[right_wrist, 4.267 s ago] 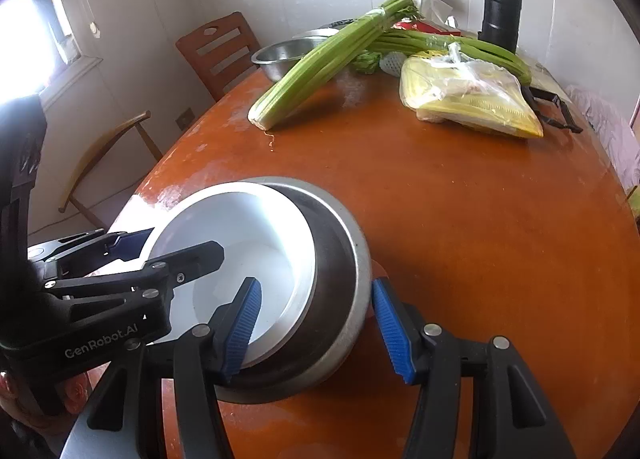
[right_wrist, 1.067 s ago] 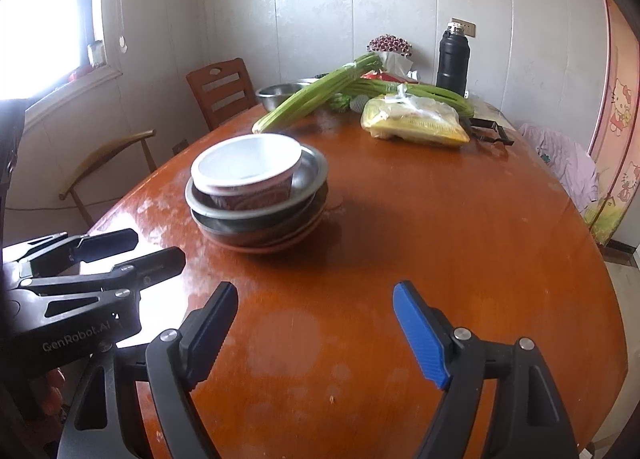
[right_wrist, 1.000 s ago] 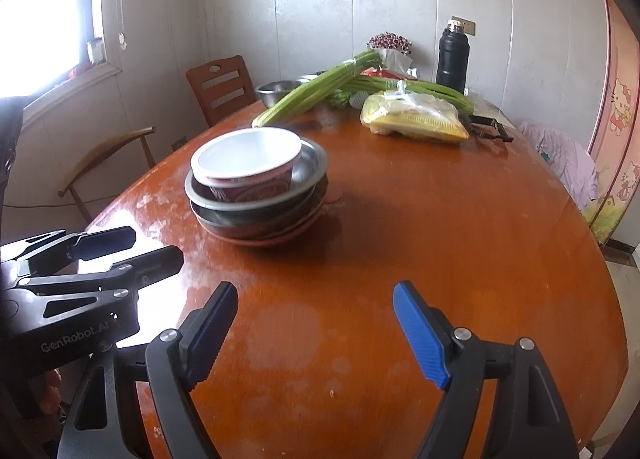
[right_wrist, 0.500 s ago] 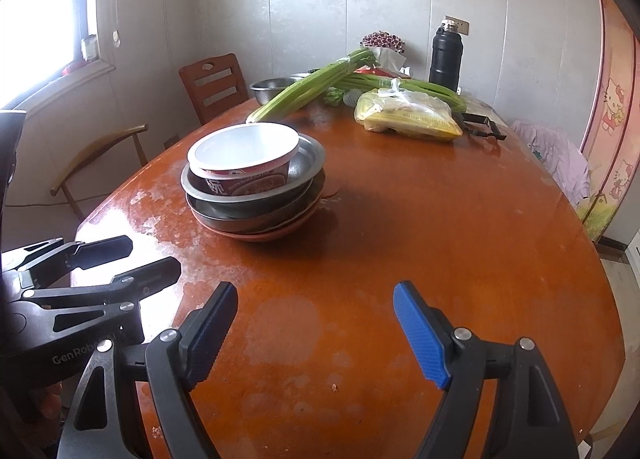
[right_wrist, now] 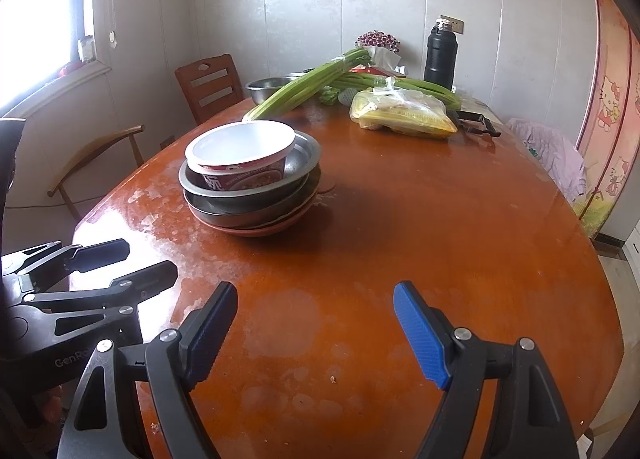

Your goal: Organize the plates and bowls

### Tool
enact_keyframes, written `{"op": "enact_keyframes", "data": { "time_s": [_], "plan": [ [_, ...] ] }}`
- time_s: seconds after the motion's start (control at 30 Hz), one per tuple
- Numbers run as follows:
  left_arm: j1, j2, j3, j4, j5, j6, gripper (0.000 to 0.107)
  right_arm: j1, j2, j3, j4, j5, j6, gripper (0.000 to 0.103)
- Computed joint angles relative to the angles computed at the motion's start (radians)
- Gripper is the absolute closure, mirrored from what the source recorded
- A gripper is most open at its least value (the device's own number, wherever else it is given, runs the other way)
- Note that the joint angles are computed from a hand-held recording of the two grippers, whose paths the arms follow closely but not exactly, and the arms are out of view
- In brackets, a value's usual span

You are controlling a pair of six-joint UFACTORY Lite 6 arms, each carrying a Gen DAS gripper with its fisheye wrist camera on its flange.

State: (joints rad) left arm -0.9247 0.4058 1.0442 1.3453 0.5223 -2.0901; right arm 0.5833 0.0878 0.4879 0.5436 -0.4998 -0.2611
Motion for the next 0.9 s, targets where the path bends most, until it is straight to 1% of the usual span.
{"op": "enact_keyframes", "data": {
  "time_s": [0.53,0.8,0.9],
  "plan": [
    [-0.011,0.004,0.002,-0.014,0.022,0.015,0.047,0.011,0.008,0.009,0.028,0.003,-0.022,0.023],
    [-0.009,0.006,0.003,-0.021,0.026,0.019,0.047,-0.003,0.001,-0.005,-0.005,-0.002,0.016,0.023],
    [-0.011,0.008,0.005,-0.029,0.035,0.024,0.047,0.006,0.003,-0.003,0.023,-0.008,-0.009,0.023]
  ]
}}
